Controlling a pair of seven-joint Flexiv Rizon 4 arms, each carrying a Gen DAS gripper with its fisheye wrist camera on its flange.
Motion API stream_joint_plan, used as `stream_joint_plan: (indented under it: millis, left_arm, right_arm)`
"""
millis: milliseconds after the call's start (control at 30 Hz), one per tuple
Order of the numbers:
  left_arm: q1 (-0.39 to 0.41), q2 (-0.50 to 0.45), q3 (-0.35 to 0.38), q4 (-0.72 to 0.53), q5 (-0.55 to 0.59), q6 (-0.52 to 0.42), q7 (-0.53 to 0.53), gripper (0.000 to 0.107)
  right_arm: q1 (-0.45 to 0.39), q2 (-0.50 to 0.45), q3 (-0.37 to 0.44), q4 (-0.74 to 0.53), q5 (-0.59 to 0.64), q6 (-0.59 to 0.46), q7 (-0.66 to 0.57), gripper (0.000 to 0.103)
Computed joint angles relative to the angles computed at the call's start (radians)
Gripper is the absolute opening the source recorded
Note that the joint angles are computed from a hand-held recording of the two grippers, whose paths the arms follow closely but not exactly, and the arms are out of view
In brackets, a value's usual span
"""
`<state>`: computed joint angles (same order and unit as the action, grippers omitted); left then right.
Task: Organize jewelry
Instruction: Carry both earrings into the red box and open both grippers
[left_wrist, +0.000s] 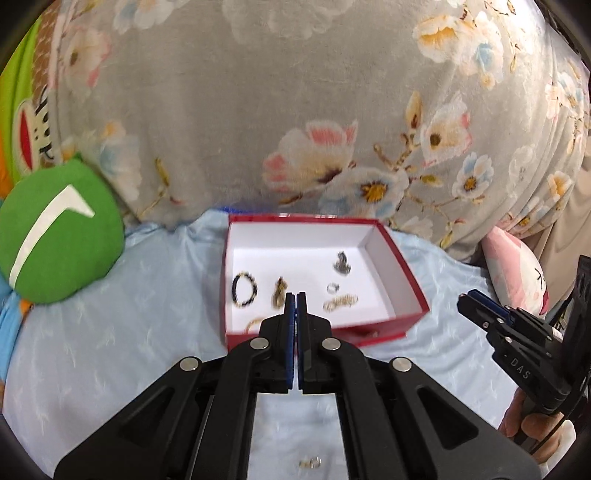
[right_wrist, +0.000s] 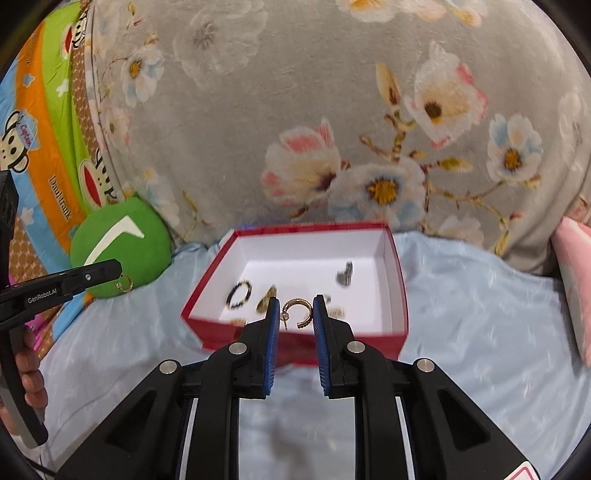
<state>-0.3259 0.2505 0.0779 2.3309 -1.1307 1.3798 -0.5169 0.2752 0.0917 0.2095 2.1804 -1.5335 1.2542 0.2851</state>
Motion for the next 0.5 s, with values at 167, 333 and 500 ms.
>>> stream_joint_plan:
  millis: [167, 333, 500]
  left_arm:
    - [0.015, -0.153, -0.043, -0.168, -0.111, 0.010, 0.080, 0.000]
    - [0.086, -0.296, -0.110, -0.297, -0.031, 0.025, 0.025, 0.000]
    - [0.140, -0.399, -0.171, -0.392, -0.013, 0.025, 0.012, 0.000]
  right_arm:
    - [-0.023, -0.120, -0.060, -0.125, 0.009, 0.068, -0.035, 0.017]
    - [-0.019, -0.224, -0.097, -0.226, 0.095, 0.068, -0.124, 0.017]
    - [0.000, -0.312, -0.141, -0.294, 0.178, 0.089, -0.186, 0.017]
